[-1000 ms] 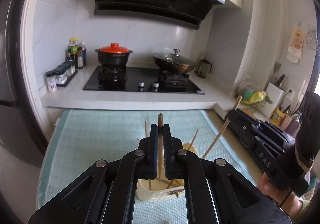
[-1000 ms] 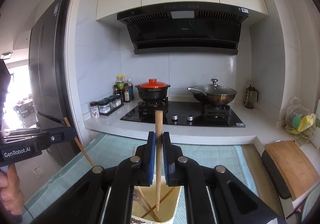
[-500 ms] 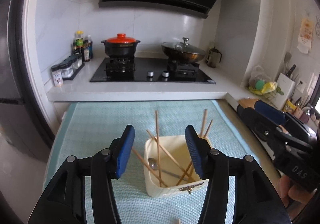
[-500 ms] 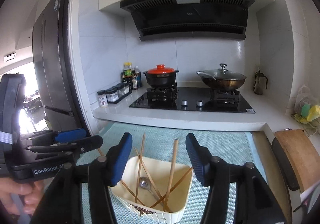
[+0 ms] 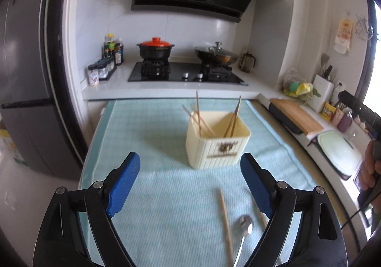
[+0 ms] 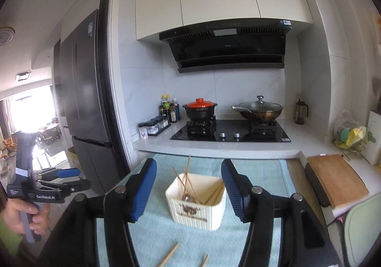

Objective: Organize utensils
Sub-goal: 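Move both tools back over the remaining chopsticks and spoon on the towel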

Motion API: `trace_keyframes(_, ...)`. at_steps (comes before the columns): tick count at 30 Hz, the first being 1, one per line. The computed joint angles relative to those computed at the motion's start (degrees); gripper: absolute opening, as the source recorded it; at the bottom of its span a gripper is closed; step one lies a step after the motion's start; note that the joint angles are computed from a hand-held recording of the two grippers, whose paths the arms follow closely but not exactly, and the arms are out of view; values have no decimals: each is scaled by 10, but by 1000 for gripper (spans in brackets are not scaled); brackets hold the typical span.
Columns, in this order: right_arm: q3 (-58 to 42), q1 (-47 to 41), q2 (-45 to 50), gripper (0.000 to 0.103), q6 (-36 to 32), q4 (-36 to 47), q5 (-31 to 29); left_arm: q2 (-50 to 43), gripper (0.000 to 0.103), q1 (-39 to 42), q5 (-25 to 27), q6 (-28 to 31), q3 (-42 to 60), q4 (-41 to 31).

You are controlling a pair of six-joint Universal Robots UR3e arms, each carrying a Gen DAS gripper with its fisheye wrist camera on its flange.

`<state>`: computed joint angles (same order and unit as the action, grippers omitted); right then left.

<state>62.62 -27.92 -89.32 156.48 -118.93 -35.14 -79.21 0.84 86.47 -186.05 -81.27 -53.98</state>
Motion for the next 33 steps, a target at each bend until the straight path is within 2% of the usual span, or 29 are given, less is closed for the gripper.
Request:
trace_keyframes(3,180,-78,-155,58,-117,80,1,107,87,-33,49,-44,-170,20)
trace_keyframes(5,300,-138,-262,58,-200,145,7,163,87,-49,52,-86,-257,21)
trace_keyframes(7,370,-203,-349,58,-303,265,5,212,87,-67,56,-131,-329,25)
trace_keyframes(10,406,-296,-425,58,-460,458,-24,246,87,-81,46,-172,-390,33)
trace_keyframes(12,414,-350,-445,58,-540,553,-50,241,87,-101,59,-185,-406,39)
trace_keyframes(15,431,-407,-459,58,-589,618,-79,214,87,-158,111,-208,-410,62)
trace_keyframes(18,434,-446,-467,57,-631,677,-97,199,87,-194,134,-219,-412,72)
trace_keyframes(21,435,-477,-487,51,-683,732,-114,178,87,-229,162,-229,-408,77)
trace_keyframes(24,462,-450,-482,43,-648,683,-128,167,87,-241,168,-232,-412,83)
trace_keyframes(28,517,-315,-410,30,-479,475,-149,174,87,-230,155,-232,-426,83)
trace_keyframes(33,530,-133,-267,28,-278,216,-183,187,87,-213,148,-230,-433,77)
